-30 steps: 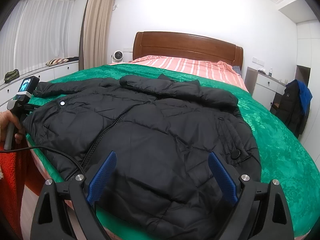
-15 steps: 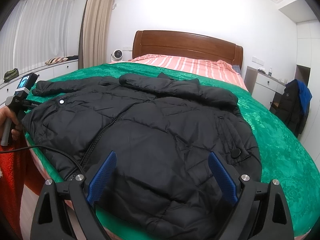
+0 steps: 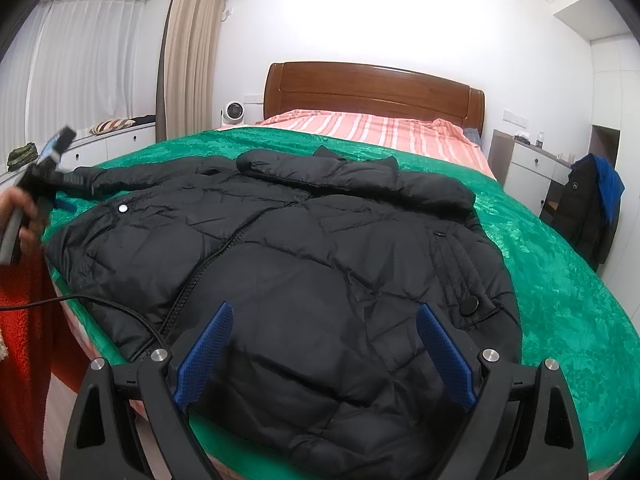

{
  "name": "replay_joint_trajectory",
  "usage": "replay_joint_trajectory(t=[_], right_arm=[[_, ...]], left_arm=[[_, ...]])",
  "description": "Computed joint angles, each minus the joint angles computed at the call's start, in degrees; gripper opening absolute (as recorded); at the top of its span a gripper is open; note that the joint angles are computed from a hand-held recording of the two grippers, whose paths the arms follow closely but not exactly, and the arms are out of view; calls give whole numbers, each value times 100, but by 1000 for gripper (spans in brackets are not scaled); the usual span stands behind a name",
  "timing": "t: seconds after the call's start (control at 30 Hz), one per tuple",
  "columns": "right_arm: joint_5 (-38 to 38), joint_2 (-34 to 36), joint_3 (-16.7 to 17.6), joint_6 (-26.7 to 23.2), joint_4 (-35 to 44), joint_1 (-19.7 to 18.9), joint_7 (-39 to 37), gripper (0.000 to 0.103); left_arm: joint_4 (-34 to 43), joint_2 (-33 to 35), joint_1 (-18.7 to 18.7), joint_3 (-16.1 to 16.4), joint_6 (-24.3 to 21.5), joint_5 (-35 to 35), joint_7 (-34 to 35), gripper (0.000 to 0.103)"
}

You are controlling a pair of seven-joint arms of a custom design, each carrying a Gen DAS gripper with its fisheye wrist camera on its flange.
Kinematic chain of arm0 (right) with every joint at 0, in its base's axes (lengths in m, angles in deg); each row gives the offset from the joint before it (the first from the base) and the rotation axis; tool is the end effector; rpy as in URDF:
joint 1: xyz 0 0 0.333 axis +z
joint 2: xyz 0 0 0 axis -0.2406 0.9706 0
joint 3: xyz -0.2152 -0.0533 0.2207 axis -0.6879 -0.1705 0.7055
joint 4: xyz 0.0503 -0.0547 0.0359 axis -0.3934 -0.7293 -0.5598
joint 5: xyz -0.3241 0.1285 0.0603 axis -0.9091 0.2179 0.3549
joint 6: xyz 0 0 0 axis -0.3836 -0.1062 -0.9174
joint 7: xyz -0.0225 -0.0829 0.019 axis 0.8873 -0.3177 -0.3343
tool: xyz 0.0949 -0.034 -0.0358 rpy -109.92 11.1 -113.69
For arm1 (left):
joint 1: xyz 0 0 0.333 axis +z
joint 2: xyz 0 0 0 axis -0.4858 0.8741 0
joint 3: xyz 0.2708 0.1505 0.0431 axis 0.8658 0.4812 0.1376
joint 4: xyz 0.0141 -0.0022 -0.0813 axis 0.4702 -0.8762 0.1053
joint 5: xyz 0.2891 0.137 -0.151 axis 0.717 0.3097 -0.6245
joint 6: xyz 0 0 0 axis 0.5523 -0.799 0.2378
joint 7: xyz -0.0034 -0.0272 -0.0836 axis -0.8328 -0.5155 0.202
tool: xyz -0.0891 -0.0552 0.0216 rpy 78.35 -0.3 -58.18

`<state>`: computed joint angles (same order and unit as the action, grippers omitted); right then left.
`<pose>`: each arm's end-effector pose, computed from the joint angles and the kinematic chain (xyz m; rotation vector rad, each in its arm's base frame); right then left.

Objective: Fold large clothes
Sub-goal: 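Grasp the sleeve cuff with the left tool and fold it across the jacket body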

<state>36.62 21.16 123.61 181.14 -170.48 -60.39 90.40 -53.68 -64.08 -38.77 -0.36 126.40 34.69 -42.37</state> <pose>0.4214 0.2684 0.4986 -1.7788 1.3335 -0.8743 0.6219 -0.1858 0.4768 -2.2134 1.4930 -0.7922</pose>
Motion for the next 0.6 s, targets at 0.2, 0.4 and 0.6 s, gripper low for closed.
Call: replay_joint_trajectory(t=[0.2,0.4,0.6], right_arm=[[-65,-42,114,-83,71,-102,12,92],[-184,-15,232,-213,141,-179,-21,92],[-246,-24,234,-221,149,-172,2,92]], left_arm=[[203,335,595,-153,894,-1042,159,103],[447,942,956,-91,1816,-1970,-408,101],[1553,1383,826,338,904,-1634,-774,8]])
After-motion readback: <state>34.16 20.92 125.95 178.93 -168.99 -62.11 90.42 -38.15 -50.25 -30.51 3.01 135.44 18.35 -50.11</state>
